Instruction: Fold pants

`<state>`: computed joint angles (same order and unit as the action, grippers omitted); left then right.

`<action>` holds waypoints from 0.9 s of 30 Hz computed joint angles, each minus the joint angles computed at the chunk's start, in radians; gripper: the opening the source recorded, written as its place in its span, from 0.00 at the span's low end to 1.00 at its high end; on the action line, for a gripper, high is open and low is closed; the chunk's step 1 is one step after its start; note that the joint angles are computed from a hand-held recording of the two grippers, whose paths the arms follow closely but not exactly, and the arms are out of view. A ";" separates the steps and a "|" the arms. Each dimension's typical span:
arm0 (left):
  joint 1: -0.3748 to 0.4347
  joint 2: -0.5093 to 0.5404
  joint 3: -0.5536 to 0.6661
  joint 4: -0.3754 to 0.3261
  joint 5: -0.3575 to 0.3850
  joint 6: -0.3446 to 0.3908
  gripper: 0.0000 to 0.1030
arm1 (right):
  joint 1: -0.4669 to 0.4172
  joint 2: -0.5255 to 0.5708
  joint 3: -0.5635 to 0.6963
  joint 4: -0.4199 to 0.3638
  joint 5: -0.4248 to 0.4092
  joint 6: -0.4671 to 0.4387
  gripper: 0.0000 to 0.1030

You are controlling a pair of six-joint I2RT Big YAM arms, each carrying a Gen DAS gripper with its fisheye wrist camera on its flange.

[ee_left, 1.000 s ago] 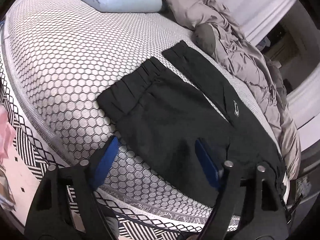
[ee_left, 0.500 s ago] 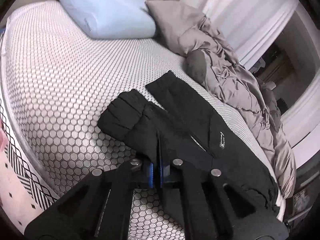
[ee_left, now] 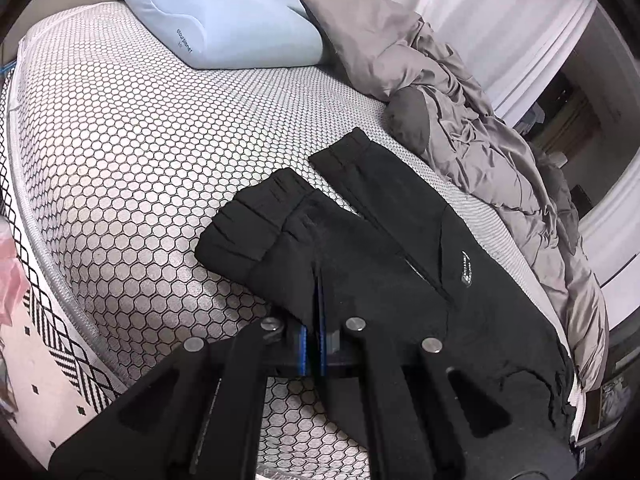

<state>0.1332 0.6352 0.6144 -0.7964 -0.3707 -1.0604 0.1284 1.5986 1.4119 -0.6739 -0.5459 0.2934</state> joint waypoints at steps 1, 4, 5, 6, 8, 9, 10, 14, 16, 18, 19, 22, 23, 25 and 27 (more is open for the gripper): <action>-0.003 -0.001 -0.001 -0.002 -0.004 0.001 0.01 | -0.004 0.005 0.003 0.020 -0.016 0.030 0.69; -0.012 -0.006 -0.002 -0.014 -0.012 0.008 0.01 | -0.006 0.004 0.003 0.002 0.039 0.037 0.23; -0.017 -0.013 -0.004 -0.020 -0.016 0.011 0.01 | -0.009 0.001 -0.003 -0.002 0.038 0.031 0.18; -0.024 -0.029 -0.011 -0.028 -0.016 0.012 0.01 | -0.015 -0.006 -0.016 0.004 0.029 0.029 0.15; -0.040 -0.054 -0.020 -0.042 -0.019 0.007 0.01 | -0.028 -0.040 -0.059 0.029 0.022 0.025 0.14; -0.046 -0.067 -0.022 -0.047 -0.023 0.007 0.01 | -0.036 -0.057 -0.075 0.035 0.018 0.019 0.13; -0.050 -0.076 -0.023 -0.048 -0.026 0.010 0.01 | -0.041 -0.071 -0.088 0.036 0.016 0.017 0.13; 0.001 -0.090 -0.010 -0.022 0.026 0.043 0.01 | -0.035 -0.102 -0.094 0.047 0.017 0.034 0.13; 0.053 -0.061 0.016 -0.001 0.073 0.065 0.01 | -0.028 -0.109 -0.081 0.076 0.015 0.061 0.13; 0.094 -0.012 0.059 0.019 0.104 0.091 0.01 | -0.008 -0.107 -0.039 0.095 0.044 0.090 0.13; 0.109 0.025 0.092 0.026 0.106 0.112 0.01 | 0.002 -0.100 -0.016 0.100 0.058 0.097 0.13; 0.148 0.168 0.214 0.039 0.108 0.191 0.01 | 0.049 -0.033 0.120 0.085 0.133 0.107 0.12; 0.162 0.220 0.256 0.046 0.114 0.211 0.01 | 0.063 0.000 0.174 0.070 0.162 0.107 0.12; 0.197 0.349 0.357 0.059 0.134 0.246 0.01 | 0.093 0.082 0.298 0.031 0.224 0.098 0.12; 0.223 0.477 0.462 0.048 0.153 0.263 0.02 | 0.125 0.217 0.495 -0.049 0.295 0.087 0.12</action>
